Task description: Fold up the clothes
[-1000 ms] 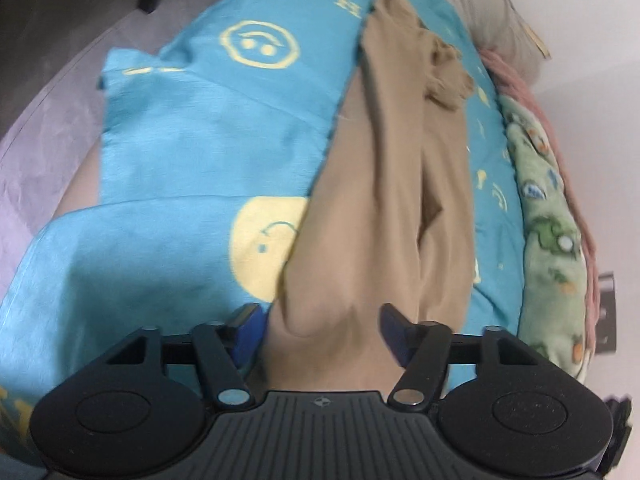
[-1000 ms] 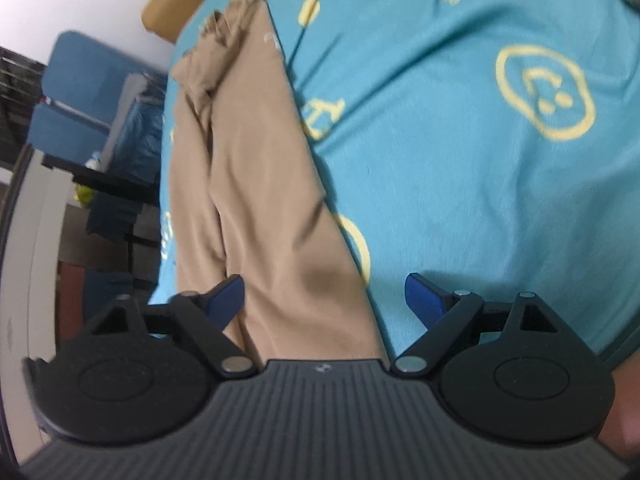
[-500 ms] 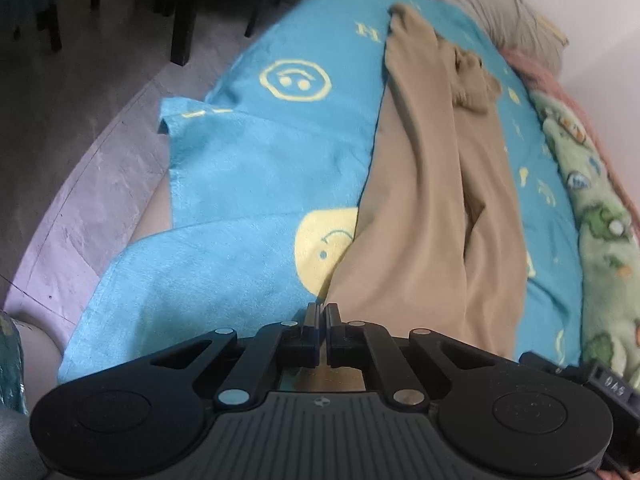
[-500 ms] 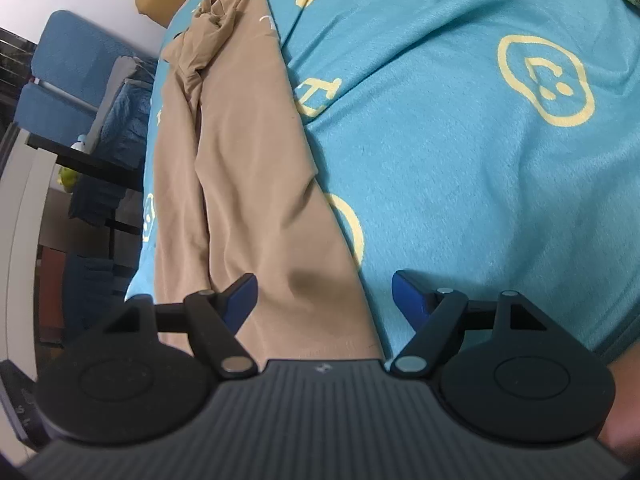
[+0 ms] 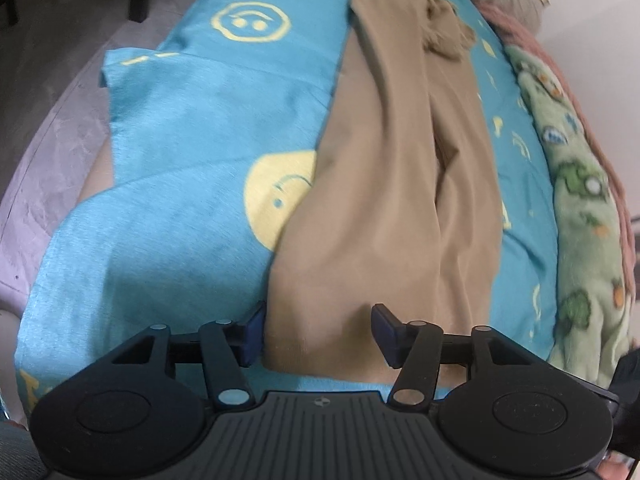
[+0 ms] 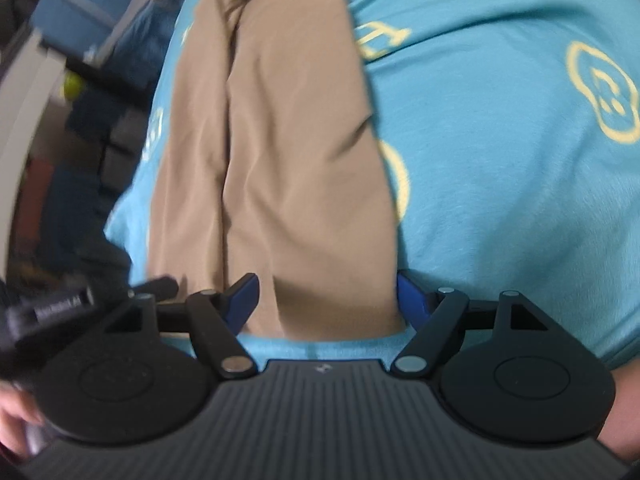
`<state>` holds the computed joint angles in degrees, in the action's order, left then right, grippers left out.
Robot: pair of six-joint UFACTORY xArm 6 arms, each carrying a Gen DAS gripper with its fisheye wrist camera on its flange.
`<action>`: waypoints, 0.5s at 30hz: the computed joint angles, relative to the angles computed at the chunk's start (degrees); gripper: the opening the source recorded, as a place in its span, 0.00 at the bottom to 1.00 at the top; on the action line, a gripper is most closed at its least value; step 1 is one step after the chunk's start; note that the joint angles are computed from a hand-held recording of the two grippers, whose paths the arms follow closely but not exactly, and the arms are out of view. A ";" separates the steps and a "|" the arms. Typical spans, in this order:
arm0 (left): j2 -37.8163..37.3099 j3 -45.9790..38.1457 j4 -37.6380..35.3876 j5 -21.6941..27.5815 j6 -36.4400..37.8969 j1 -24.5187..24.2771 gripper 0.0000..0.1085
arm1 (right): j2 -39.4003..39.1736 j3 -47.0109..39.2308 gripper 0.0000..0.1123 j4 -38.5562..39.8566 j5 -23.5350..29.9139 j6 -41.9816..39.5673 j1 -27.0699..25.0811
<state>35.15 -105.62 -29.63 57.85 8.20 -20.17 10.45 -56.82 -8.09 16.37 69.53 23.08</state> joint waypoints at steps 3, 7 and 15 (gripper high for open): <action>-0.99 1.15 1.91 -0.95 -1.80 -0.34 0.09 | 1.04 -3.88 0.16 -4.02 7.10 -0.23 0.99; -3.63 3.52 -5.58 -2.65 -1.46 1.34 0.05 | -0.98 -3.31 0.10 -4.19 6.70 -0.08 0.37; -7.06 -3.03 -18.95 -3.97 -0.85 3.60 0.04 | -13.02 -1.34 0.10 -18.77 4.69 12.18 -2.60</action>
